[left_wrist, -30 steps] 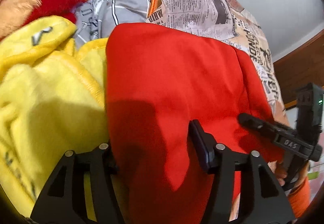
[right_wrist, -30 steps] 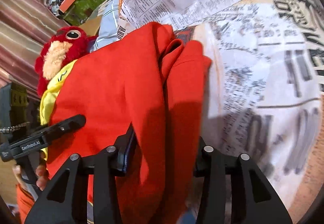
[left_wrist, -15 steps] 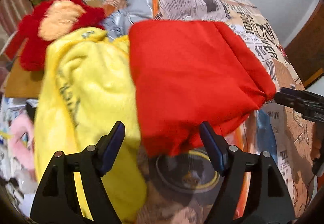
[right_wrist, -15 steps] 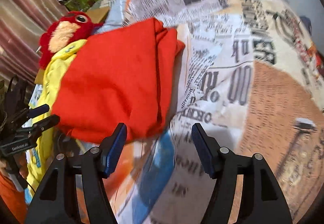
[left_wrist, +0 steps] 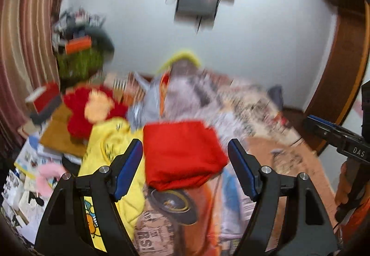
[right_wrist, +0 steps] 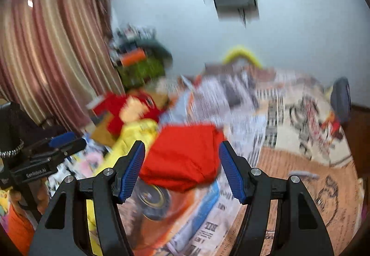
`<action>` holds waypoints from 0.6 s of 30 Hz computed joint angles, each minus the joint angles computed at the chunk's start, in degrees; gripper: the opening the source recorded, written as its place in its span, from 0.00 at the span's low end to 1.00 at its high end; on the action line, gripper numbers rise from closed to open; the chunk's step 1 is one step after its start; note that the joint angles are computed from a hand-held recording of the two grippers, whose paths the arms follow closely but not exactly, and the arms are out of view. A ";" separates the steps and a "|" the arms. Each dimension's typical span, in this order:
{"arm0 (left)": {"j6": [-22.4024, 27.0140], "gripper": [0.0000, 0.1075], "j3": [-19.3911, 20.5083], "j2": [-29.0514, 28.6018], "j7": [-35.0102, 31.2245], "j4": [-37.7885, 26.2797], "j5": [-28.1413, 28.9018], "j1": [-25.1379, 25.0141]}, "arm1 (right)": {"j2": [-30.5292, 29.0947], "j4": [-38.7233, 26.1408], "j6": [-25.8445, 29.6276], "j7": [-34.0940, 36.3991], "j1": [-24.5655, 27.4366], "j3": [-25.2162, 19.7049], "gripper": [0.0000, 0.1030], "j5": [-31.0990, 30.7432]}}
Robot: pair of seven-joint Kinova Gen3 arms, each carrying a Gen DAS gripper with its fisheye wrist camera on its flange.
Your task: Fold large clothes
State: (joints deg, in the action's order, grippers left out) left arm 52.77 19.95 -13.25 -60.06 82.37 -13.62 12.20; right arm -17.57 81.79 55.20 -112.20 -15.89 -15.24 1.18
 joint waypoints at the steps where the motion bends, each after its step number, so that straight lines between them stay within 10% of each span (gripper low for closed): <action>1: -0.79 0.70 0.88 -1.72 1.08 0.48 -0.80 -0.08 | -1.40 0.37 -1.18 -0.53 0.23 -0.71 0.61 0.65; 12: -5.85 0.70 17.26 -19.95 8.73 5.01 -5.63 -16.21 | -15.87 5.85 -10.93 -3.95 10.52 -10.90 0.61 4.11; 18: -4.94 0.81 19.31 -25.72 7.73 5.95 -2.18 -21.42 | -19.44 8.53 -13.56 -4.36 15.72 -13.06 0.83 2.67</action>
State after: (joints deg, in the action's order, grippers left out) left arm 47.82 39.27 -38.98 -52.34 88.33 -15.79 -9.22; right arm -37.01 90.32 41.63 -116.57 -0.18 -28.30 3.85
